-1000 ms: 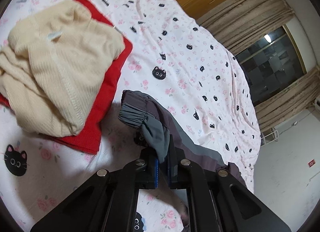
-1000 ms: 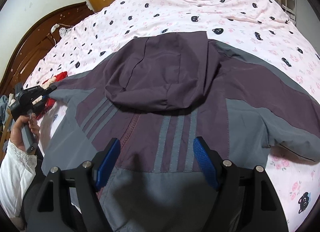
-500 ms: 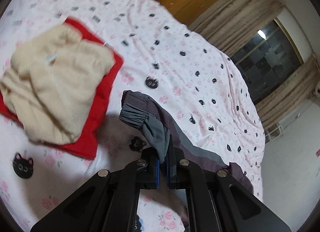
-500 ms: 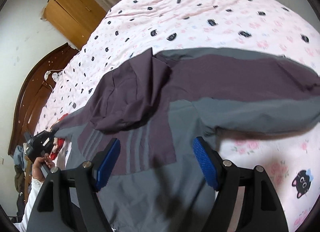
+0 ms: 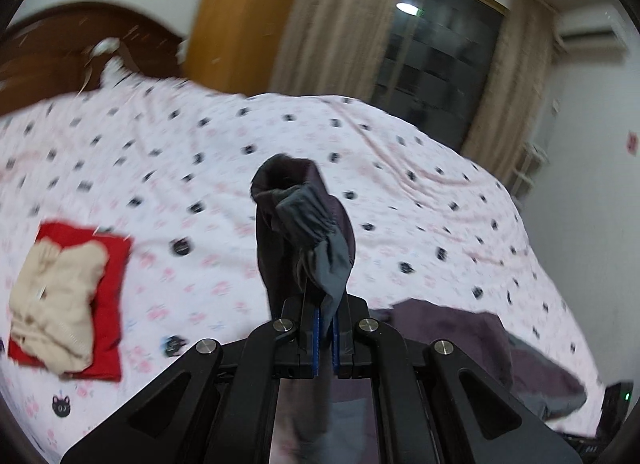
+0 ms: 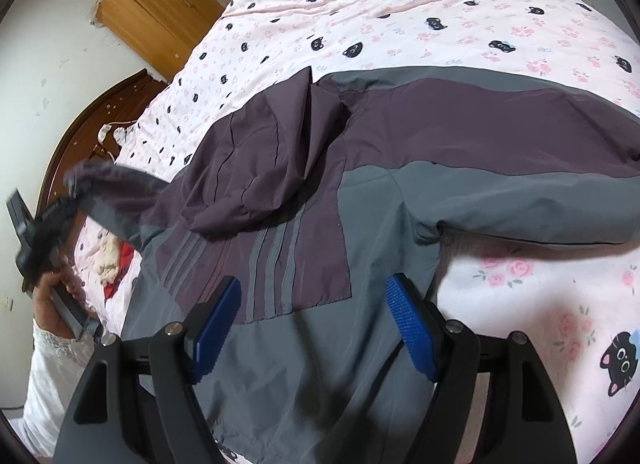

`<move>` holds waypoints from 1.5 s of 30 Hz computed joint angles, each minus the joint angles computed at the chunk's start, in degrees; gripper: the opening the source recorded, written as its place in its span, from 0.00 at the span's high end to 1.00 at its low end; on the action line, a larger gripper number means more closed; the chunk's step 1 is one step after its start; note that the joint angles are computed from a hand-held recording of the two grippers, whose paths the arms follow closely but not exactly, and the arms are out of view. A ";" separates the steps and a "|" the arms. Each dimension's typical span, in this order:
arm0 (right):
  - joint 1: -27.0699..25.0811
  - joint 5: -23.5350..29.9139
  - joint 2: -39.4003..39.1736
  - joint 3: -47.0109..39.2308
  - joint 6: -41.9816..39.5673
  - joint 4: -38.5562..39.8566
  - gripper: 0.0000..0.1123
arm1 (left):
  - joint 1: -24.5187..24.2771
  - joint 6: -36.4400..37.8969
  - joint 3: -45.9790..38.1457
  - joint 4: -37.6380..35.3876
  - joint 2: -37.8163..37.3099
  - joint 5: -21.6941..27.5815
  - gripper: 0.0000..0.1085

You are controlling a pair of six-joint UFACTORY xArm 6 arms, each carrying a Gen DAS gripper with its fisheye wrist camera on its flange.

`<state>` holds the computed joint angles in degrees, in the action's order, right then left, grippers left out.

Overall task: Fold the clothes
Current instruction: 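Lift the sleeve with the left tool and fold it across the jacket front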

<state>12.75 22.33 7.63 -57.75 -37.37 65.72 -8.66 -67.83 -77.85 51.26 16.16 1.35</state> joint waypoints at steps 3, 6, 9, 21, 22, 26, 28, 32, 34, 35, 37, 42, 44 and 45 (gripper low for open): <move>0.05 0.80 0.21 0.07 -1.75 0.43 0.31 | -3.75 6.00 -1.71 -3.25 0.81 2.22 0.97; 0.37 0.93 0.17 0.43 -3.34 -0.10 0.31 | -7.16 11.32 -3.87 -6.07 2.34 4.68 0.97; 1.06 -0.26 -0.09 1.21 -4.83 -1.16 0.31 | -10.40 16.44 -6.54 -8.67 4.44 7.33 0.97; 1.35 -0.38 -0.24 2.45 -8.80 -0.60 0.31 | -19.70 31.16 -20.74 -13.88 16.12 24.21 0.97; 1.30 -0.26 -0.23 2.46 -9.14 -0.33 0.31 | -20.35 32.67 -22.05 -14.46 17.25 25.86 0.97; 1.08 0.24 -0.23 2.53 -10.46 0.73 0.31 | -22.31 35.63 -25.57 -14.81 20.41 32.09 0.97; 0.99 0.46 -0.23 2.55 -11.02 1.16 0.30 | -22.77 35.20 -25.33 -13.84 20.49 33.26 0.97; 0.80 0.97 0.31 2.09 -12.24 1.94 0.28 | -23.44 34.59 -23.42 -9.78 19.36 33.36 0.97; 0.72 1.24 0.55 1.86 -12.57 2.08 0.28 | -23.79 34.37 -21.93 -6.17 18.35 32.88 0.97; 0.67 1.38 0.67 1.75 -12.73 2.15 0.27 | -23.92 34.31 -21.00 -4.45 17.73 32.44 0.97; 0.59 1.54 0.85 1.60 -13.07 2.32 0.27 | -23.99 34.32 -19.13 -1.64 16.39 31.23 0.97; 0.57 1.59 0.82 1.69 -13.62 2.69 0.27 | -23.49 41.45 -13.51 -2.07 12.61 25.27 0.97; 0.56 1.61 0.81 1.73 -13.84 2.84 0.27 | -23.59 46.25 -12.43 -4.25 12.03 24.64 0.97; 0.55 1.62 0.80 1.75 -13.95 2.91 0.27 | -23.67 48.43 -12.34 -5.64 12.09 24.91 0.97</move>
<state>13.30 23.94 8.42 -56.00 -51.32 68.63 -32.33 -19.40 -90.19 45.62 28.25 26.26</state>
